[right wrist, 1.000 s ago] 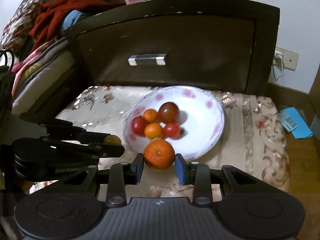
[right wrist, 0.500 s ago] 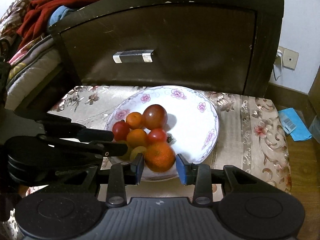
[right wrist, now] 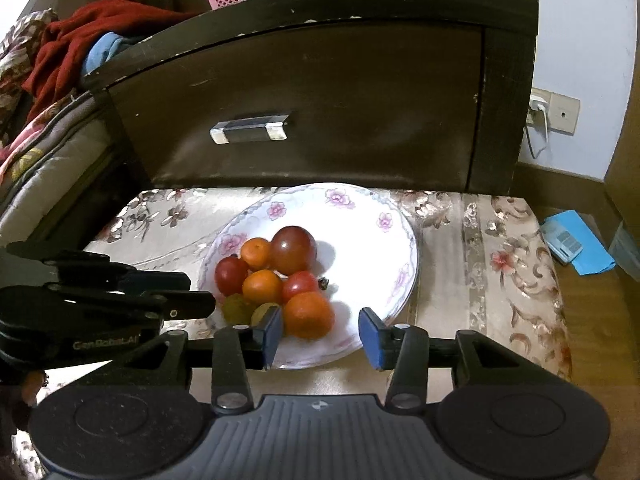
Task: Organize fruits
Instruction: 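Carry the yellow-brown fruit and orange into the white bowl and open both grippers, then lift both open grippers away from the bowl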
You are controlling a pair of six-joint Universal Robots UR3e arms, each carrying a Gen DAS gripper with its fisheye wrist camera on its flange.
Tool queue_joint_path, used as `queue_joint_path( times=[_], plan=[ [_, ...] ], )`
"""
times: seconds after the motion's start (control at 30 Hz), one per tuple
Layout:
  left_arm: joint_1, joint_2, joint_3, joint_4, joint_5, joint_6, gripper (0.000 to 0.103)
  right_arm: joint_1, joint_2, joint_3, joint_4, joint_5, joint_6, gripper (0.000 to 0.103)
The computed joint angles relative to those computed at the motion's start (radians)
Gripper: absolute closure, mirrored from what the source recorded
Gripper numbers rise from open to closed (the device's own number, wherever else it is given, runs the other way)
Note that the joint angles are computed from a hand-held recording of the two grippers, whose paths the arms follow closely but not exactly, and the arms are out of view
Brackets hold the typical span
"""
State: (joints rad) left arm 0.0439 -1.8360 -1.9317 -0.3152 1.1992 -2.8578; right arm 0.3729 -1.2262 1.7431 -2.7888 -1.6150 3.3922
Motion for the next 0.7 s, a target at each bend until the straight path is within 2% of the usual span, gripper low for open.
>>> queue_joint_path(
  times=[0.2,0.27,0.33,0.47,0.63,0.7],
  plan=[
    [0.013,0.103,-0.096,0.022,0.026,-0.021,0.056,0.045,-0.037,0.008,0.029,-0.011,0.018,0.057],
    [0.013,0.129,-0.124,0.038,0.049,-0.029,0.049,0.061,-0.048,0.011,0.037,-0.025,0.029,0.055],
    [0.015,0.151,-0.15,0.058,0.072,-0.045,0.036,0.074,-0.06,0.018,0.043,-0.035,0.043,0.054],
    [0.032,0.2,-0.199,0.077,0.077,-0.057,0.031,0.093,-0.085,0.039,0.044,-0.047,0.083,0.052],
    [0.04,0.257,-0.267,0.113,0.097,-0.056,0.013,0.129,-0.108,0.056,0.045,-0.077,0.128,0.048],
    [0.043,0.283,-0.298,0.127,0.108,-0.054,0.009,0.146,-0.112,0.056,0.053,-0.097,0.142,0.046]
  ],
)
